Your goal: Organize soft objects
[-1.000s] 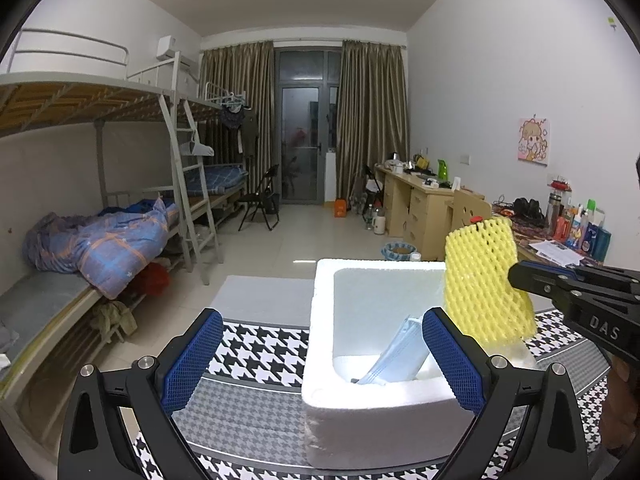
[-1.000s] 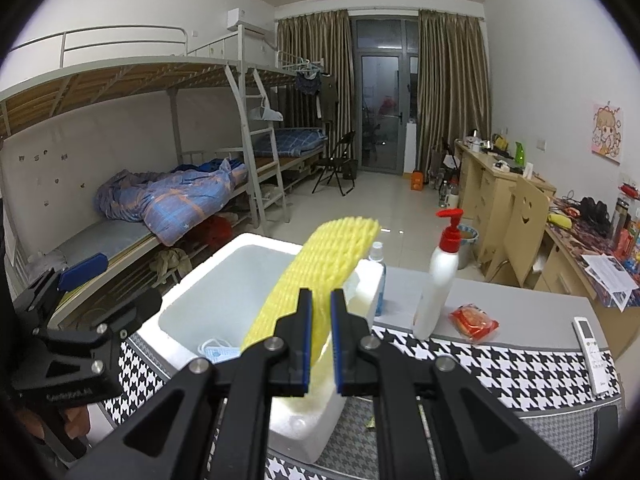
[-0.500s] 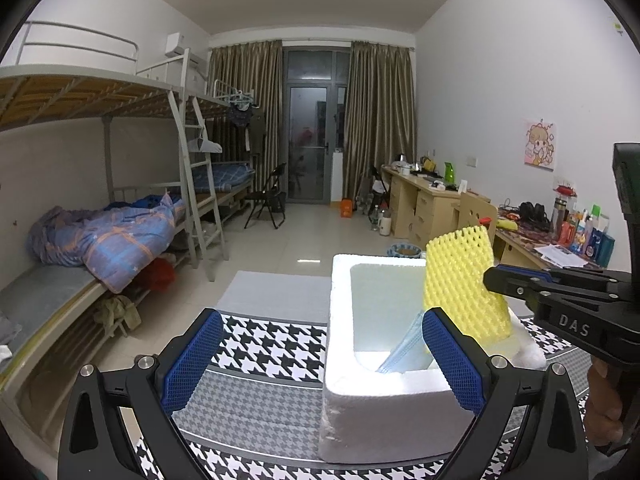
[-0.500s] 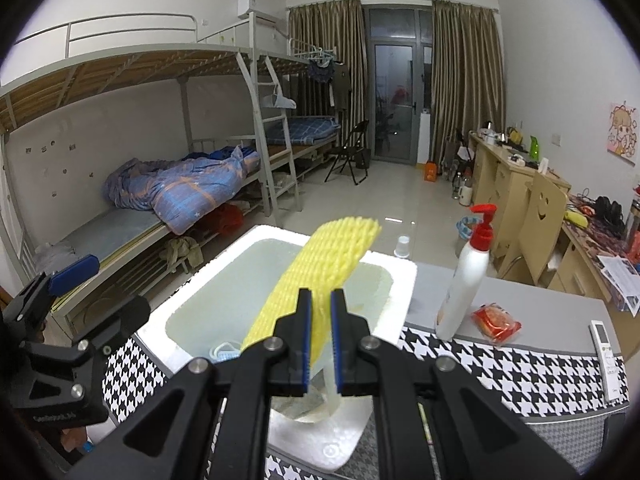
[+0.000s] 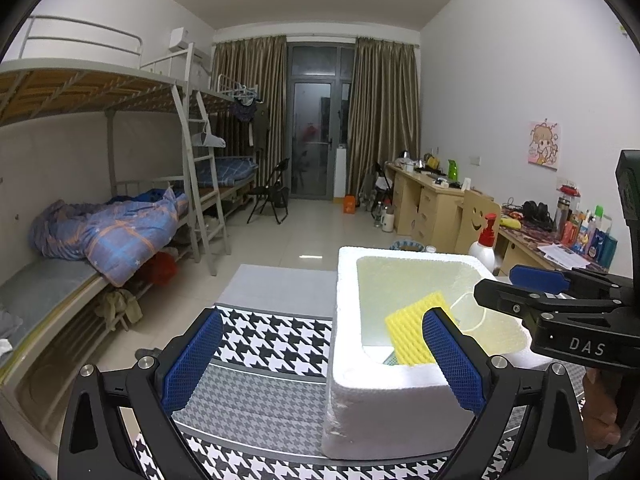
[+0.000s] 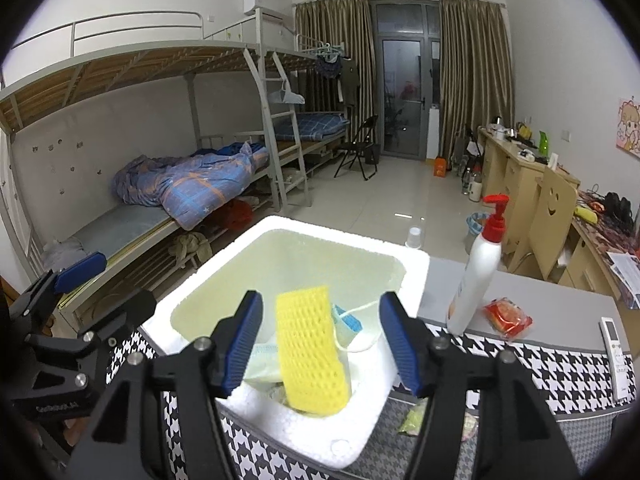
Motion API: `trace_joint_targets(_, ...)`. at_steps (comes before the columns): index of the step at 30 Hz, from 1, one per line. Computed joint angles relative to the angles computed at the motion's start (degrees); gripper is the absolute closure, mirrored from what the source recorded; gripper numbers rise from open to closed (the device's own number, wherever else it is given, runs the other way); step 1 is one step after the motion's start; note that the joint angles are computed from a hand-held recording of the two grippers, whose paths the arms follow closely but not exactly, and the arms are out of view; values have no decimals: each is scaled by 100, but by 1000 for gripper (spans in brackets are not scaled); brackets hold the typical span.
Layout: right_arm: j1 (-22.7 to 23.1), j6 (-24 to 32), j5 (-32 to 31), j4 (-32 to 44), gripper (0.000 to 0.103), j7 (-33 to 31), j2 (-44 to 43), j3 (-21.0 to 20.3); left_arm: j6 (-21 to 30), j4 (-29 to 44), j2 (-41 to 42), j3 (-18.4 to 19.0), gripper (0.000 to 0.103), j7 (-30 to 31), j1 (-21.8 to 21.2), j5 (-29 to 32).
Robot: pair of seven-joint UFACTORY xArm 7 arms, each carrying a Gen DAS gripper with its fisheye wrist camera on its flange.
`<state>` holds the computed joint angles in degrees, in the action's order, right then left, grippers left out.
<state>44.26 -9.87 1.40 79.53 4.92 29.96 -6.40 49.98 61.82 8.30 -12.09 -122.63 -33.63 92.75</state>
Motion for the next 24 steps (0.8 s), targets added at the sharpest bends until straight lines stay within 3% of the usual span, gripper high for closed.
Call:
trace_joint_targets(4,-17,-264,16,-222,34,-105,-100,29,4,15,4,-1,3,-13,-2,3)
trace_joint_targets(7,288,-423,280,-411,34,-312,-189,-269,-5,7,-10,-8,3,-3,-9,-17)
trace_joint_targets(19,282,-980,1190,-1082,33,-1180,-600,-82,25,152,47,-52,3,129,-134,-24)
trace_joint_targets(24,229,-1362,1581,-1324,21,-1577,-711,91,52,210,68,-69,3,159,-206,-7)
